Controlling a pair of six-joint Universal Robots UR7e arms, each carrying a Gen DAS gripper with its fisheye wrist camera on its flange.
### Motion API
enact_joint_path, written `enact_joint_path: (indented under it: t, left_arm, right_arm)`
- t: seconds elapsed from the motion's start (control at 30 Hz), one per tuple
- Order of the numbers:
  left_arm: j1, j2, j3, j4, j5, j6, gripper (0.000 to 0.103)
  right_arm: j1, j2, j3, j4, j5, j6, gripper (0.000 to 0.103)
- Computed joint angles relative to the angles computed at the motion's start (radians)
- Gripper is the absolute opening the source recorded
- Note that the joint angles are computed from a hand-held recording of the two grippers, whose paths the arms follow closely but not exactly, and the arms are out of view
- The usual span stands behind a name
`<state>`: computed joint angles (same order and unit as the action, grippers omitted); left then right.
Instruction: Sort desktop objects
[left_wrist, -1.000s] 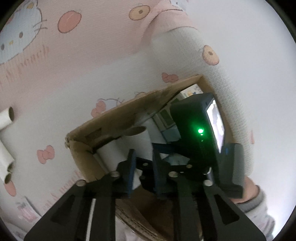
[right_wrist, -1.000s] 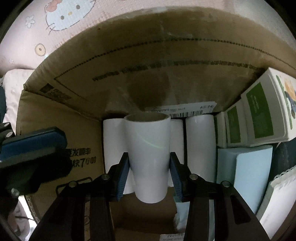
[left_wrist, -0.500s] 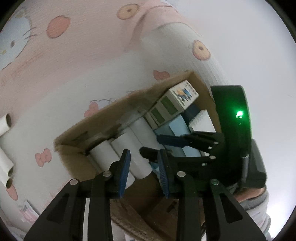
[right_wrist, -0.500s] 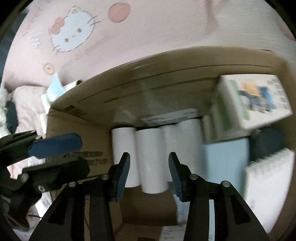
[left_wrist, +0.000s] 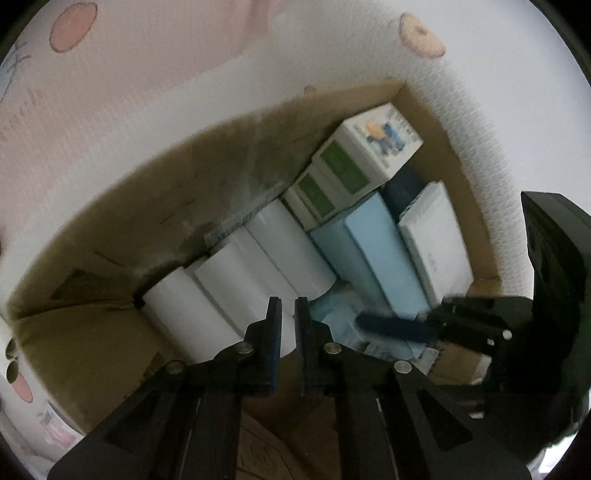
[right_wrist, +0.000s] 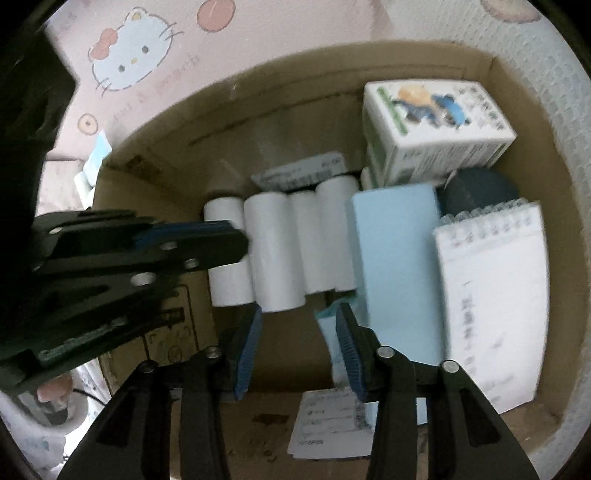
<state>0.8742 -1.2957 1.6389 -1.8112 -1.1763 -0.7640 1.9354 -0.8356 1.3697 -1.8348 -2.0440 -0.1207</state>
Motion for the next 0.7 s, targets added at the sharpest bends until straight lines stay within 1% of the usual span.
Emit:
enact_joint_path:
  t: [0.03, 0.07, 0.17, 0.2, 0.27, 0.33, 0.4, 0.47, 0.53, 0.63, 0.7]
  left_arm:
    - [0.002, 0.007, -0.003, 0.008, 0.000, -0.002, 0.008]
    - [0.004, 0.013, -0.007, 0.017, 0.001, -0.003, 0.008]
    - [0.008, 0.032, -0.024, 0.041, 0.012, -0.006, 0.008]
    - [0.012, 0.037, -0.029, 0.044, 0.013, -0.014, 0.008]
    - [0.017, 0.042, -0.037, 0.061, 0.027, -0.041, 0.008]
    - [0.019, 0.046, -0.043, 0.064, 0.032, -0.057, 0.008]
    - [0.022, 0.053, -0.053, 0.072, 0.031, -0.056, 0.008]
    - [0.019, 0.072, -0.084, 0.150, 0.067, -0.083, 0.008]
    - [0.018, 0.081, -0.104, 0.193, 0.073, -0.095, 0.008]
    - [0.021, 0.064, -0.109, 0.181, 0.042, -0.100, 0.008]
    - [0.014, 0.053, -0.118, 0.190, 0.051, -0.101, 0.008]
  right_arm:
    - [-0.004, 0.002, -0.002, 0.015, 0.012, 0.008, 0.019]
    - [-0.006, 0.007, -0.004, 0.031, 0.013, 0.019, 0.019]
    - [-0.004, 0.033, -0.011, 0.063, -0.027, 0.048, 0.019]
    - [-0.004, 0.048, -0.021, 0.094, -0.047, 0.077, 0.019]
    - [-0.008, 0.069, -0.040, 0.137, -0.058, 0.127, 0.019]
    - [-0.026, 0.083, -0.056, 0.163, -0.020, 0.177, 0.019]
    - [-0.035, 0.086, -0.064, 0.171, 0.003, 0.204, 0.019]
    - [-0.034, 0.086, -0.067, 0.168, 0.005, 0.217, 0.019]
    - [-0.036, 0.086, -0.068, 0.163, 0.011, 0.236, 0.019]
    - [-0.037, 0.087, -0.068, 0.161, 0.011, 0.274, 0.019]
    - [-0.035, 0.085, -0.061, 0.153, 0.016, 0.280, 0.019]
